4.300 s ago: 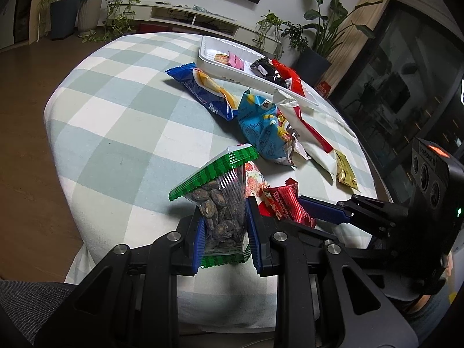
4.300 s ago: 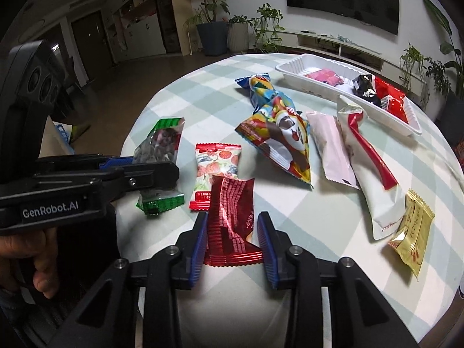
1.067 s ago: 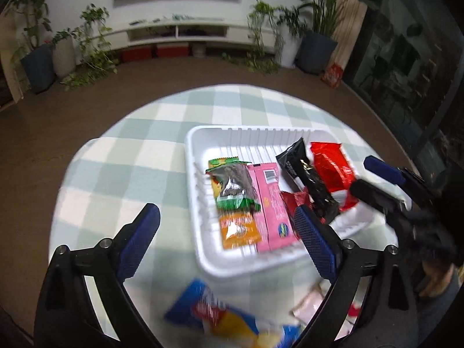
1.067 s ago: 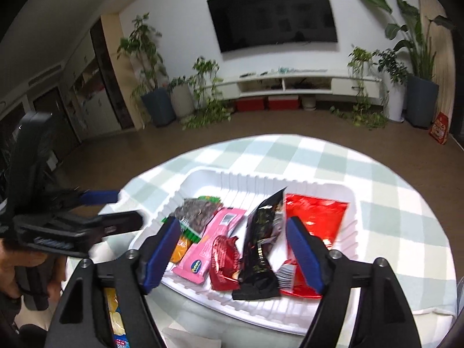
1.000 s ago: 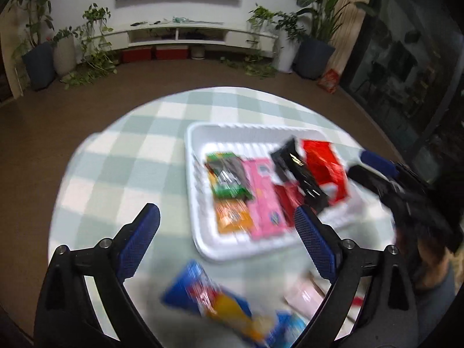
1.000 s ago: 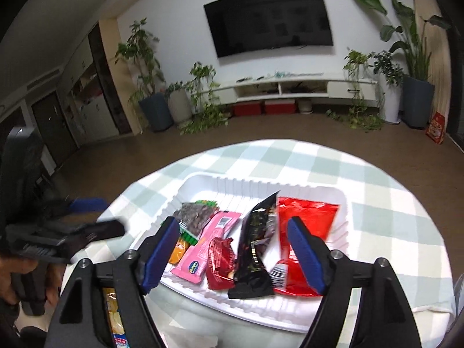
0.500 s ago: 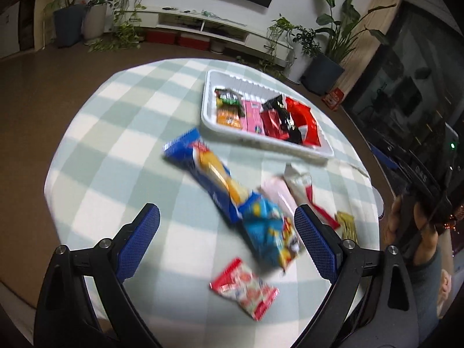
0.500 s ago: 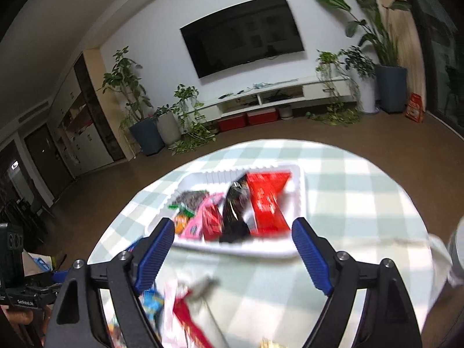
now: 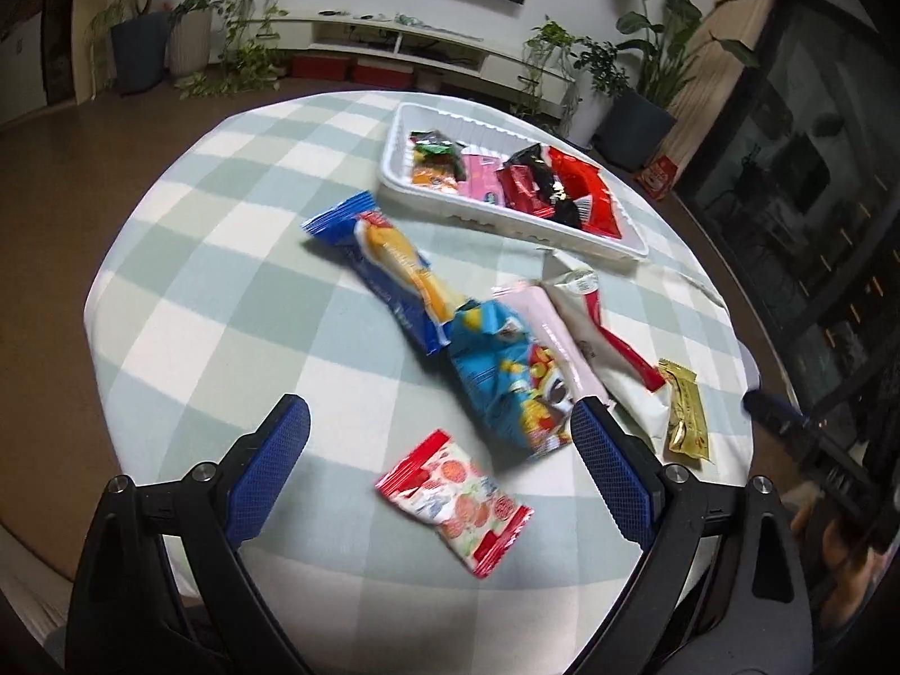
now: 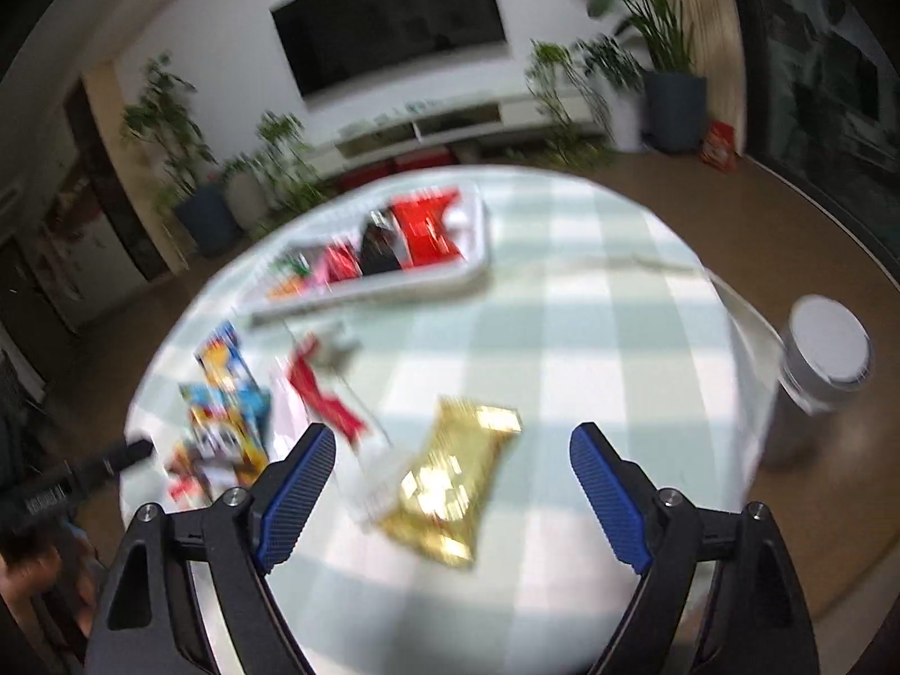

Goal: Organize snacks
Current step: 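Move the left tool to the blue-and-yellow panda snack bag and grasp it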

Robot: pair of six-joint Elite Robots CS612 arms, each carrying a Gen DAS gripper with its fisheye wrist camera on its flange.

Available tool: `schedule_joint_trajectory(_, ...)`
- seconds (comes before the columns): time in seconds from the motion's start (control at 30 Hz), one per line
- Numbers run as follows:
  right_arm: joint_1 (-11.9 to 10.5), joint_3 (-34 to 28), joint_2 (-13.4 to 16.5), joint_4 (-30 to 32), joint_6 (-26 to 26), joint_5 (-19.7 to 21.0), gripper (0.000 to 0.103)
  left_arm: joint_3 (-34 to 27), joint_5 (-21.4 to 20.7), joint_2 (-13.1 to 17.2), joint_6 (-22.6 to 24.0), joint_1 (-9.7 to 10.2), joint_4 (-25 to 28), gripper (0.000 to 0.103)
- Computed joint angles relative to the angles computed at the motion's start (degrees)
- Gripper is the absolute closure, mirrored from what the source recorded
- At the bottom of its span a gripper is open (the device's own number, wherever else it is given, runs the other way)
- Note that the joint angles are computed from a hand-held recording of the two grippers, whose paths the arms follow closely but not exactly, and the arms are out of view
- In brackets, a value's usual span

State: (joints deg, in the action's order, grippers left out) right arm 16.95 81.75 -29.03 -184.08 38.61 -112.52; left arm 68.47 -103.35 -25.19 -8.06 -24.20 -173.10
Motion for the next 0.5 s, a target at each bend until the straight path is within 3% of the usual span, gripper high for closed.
schedule_joint_trajectory(0.3, 0.4, -1.0, 0.4, 1.0, -0.4, 1.4, 0.021, -5.1, -1.5, 2.0, 3.4, -1.25, 6.8, 0.012)
schedule_joint_trajectory(0.4, 0.3, -1.2, 0.7, 1.1, -0.2, 2.2, 0.021, -7.2, -1.6, 3.2, 3.9, -1.43, 9.7, 0.035)
schedule_joint_trajectory(0.5, 0.1, -1.0, 0.9, 0.6, 0.2, 2.8, 0.022, -9.1, -1.9, 4.3, 3.7, -1.5, 11.9, 0.043)
